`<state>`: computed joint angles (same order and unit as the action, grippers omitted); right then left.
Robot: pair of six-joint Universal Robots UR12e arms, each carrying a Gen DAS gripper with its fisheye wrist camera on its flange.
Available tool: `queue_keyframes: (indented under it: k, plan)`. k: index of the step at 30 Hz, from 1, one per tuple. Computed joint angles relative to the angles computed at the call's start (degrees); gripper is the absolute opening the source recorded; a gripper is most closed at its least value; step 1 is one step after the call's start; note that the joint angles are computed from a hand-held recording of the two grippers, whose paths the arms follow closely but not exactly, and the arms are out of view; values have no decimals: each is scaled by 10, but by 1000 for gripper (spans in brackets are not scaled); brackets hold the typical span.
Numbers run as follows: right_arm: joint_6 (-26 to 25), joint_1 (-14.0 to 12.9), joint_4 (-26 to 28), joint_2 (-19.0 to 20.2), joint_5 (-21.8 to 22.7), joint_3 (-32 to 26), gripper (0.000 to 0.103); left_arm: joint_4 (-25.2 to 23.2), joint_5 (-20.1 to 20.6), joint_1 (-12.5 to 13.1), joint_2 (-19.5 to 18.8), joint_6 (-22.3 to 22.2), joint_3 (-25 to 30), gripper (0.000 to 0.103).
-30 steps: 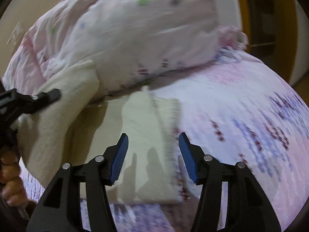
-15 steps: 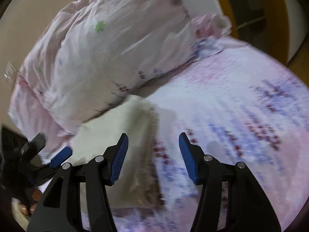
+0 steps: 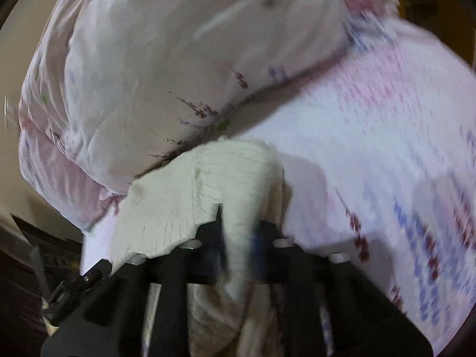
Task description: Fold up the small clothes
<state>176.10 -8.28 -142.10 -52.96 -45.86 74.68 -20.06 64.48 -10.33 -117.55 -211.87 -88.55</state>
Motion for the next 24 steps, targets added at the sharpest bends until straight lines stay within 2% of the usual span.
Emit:
queue_keyframes:
  k: [3,5,7,9,10,11,13,14,15,17,21,24]
  plan:
    - [-9,2,-88,-6,-1,10,11,0,-5,-1,-2,5,-1,76]
    - [5,4,-141,-6,-8,13,11,-1,-4,-3,-6,4,4,76]
    - [7,8,-127,-1,-40,3,11,-7,-5,-6,-11,7,12,76]
    - [-3,18,-51,12,-103,-24,12,-13,-7,-9,-15,10,18,76]
    - [-4,18,-26,16,-110,-32,12,-15,-10,-9,-16,11,19,76]
    - [0,15,-6,21,-101,-37,15,-18,-10,-11,-18,9,23,76]
    - [14,9,-15,17,-84,-29,30,-15,-15,-11,-15,9,20,76]
    - [23,4,-20,11,-77,-22,44,-12,-19,-10,-13,7,17,76]
    - [27,-2,-25,7,-62,-14,54,-10,-24,-9,-11,6,14,76]
    - [27,-16,-24,-5,-22,5,57,-1,-43,-5,-5,2,2,76]
    - [7,-36,23,-20,48,34,57,-3,-48,-5,7,13,-15,76]
    - [-10,-41,35,-31,69,57,57,-22,-50,-9,12,20,-20,75]
